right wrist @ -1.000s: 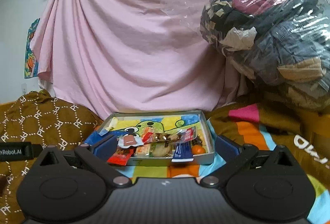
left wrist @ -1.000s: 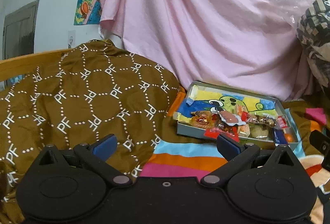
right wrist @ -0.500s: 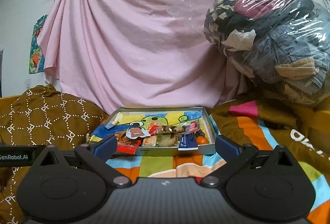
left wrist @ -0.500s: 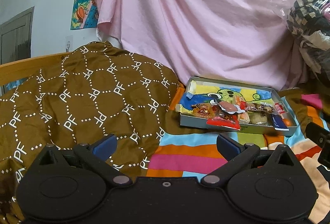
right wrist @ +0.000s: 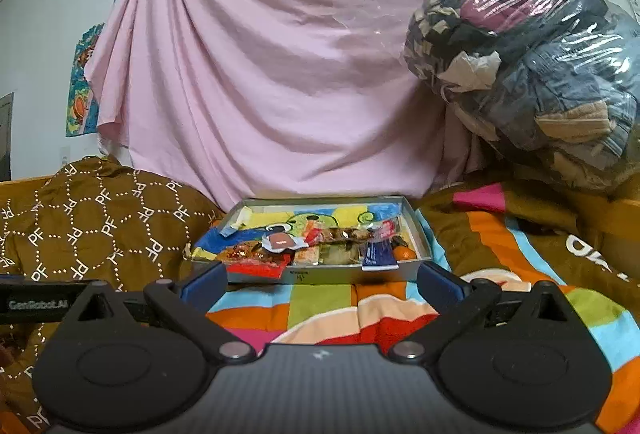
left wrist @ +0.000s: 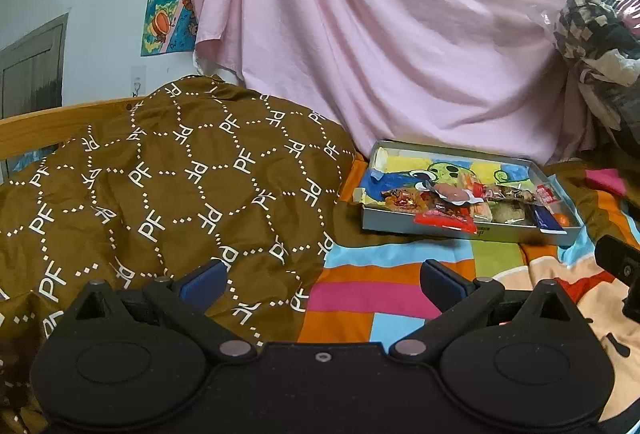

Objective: Organize snacks

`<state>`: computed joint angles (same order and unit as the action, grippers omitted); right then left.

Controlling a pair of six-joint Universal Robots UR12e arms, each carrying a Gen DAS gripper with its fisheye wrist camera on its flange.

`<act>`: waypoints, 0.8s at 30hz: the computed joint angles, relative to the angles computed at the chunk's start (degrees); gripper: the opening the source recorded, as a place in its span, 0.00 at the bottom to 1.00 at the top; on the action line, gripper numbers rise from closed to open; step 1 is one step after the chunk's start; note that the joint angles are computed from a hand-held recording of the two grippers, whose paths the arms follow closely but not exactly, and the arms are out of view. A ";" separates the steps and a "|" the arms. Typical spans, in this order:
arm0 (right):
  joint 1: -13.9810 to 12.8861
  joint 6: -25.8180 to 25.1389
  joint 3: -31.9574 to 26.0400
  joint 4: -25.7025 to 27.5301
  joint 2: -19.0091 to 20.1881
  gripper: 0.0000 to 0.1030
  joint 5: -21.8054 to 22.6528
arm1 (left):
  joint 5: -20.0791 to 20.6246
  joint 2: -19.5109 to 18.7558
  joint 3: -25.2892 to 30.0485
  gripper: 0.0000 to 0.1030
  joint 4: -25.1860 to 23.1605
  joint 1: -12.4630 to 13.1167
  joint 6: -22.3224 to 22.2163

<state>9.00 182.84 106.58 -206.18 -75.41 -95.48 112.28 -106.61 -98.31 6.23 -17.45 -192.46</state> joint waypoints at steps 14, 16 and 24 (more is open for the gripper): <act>1.81 0.68 2.73 2.28 -1.28 1.00 -4.60 | -5.49 2.06 -4.50 0.99 1.71 1.39 2.23; 2.07 0.96 3.37 2.54 -1.73 1.00 -5.10 | -5.70 2.40 -5.29 0.99 1.34 1.53 1.62; 2.70 1.19 4.90 1.58 -2.62 1.00 -6.65 | -7.13 3.19 -6.78 0.99 1.77 1.59 1.02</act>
